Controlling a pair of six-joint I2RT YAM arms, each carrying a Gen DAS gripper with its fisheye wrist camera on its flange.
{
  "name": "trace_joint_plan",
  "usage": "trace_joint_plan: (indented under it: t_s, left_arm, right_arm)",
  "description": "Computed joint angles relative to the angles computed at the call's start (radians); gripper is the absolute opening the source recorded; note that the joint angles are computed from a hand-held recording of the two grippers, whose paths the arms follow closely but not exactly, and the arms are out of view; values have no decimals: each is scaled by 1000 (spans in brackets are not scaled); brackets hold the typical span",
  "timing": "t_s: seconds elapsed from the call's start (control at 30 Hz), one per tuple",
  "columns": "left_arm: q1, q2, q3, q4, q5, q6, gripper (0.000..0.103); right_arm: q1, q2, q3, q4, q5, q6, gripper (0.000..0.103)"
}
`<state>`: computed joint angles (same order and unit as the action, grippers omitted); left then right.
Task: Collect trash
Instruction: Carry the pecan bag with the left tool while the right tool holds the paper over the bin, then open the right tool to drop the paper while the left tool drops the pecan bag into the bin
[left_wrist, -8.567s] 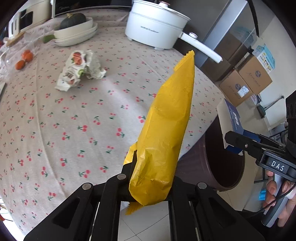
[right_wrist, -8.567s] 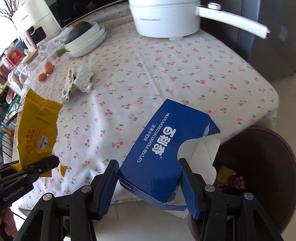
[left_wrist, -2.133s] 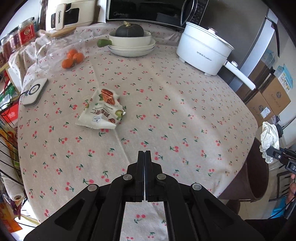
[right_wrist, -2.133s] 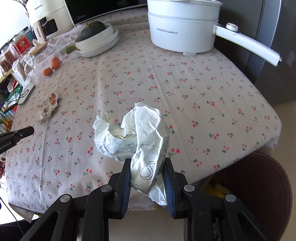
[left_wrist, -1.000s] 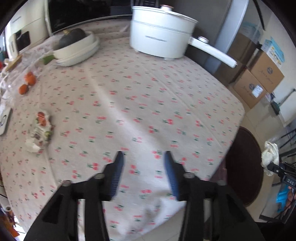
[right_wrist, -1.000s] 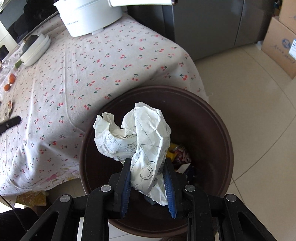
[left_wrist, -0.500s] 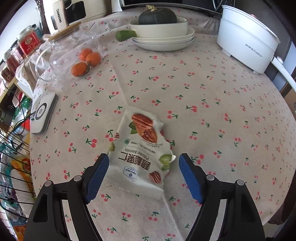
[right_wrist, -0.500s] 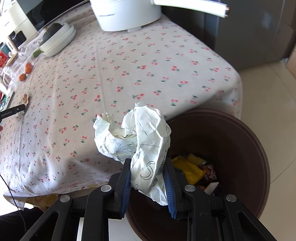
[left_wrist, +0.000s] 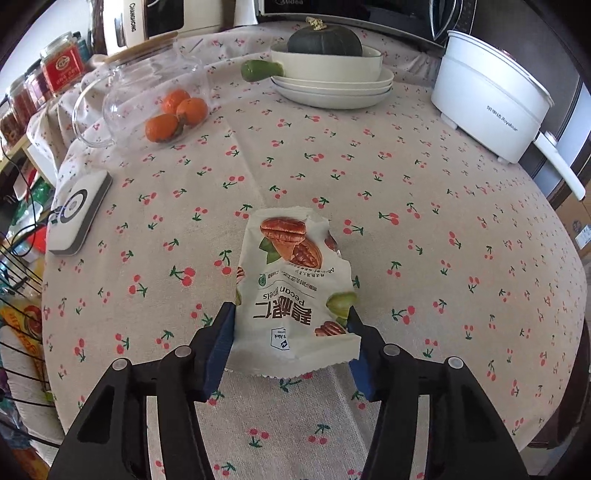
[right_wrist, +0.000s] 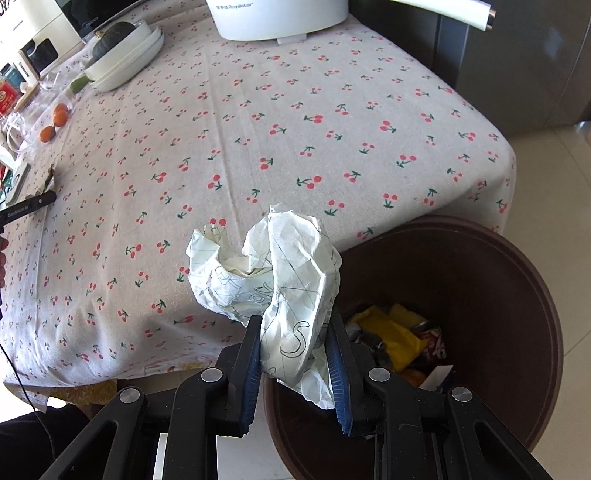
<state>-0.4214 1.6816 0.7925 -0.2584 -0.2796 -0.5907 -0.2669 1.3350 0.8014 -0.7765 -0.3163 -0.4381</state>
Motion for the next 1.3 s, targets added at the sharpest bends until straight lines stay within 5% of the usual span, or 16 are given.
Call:
trace_joint_plan:
  t_s: [0.2, 0.6, 0.87, 1.3]
  left_arm:
    - [-93, -93, -24, -53, 13, -81, 46]
    - [-488, -23, 220, -212, -67, -270, 45]
    - [-696, 212, 523, -217, -43, -302, 45]
    - [-797, 632, 1041, -276, 29, -162, 52]
  right_arm:
    - [-41, -25, -2, -23, -23, -20, 30]
    - [-250, -53, -5, -92, -77, -167, 30]
    - [-458, -20, 9, -137, -106, -327, 32]
    - [-673, 94, 36, -109, -90, -470, 32]
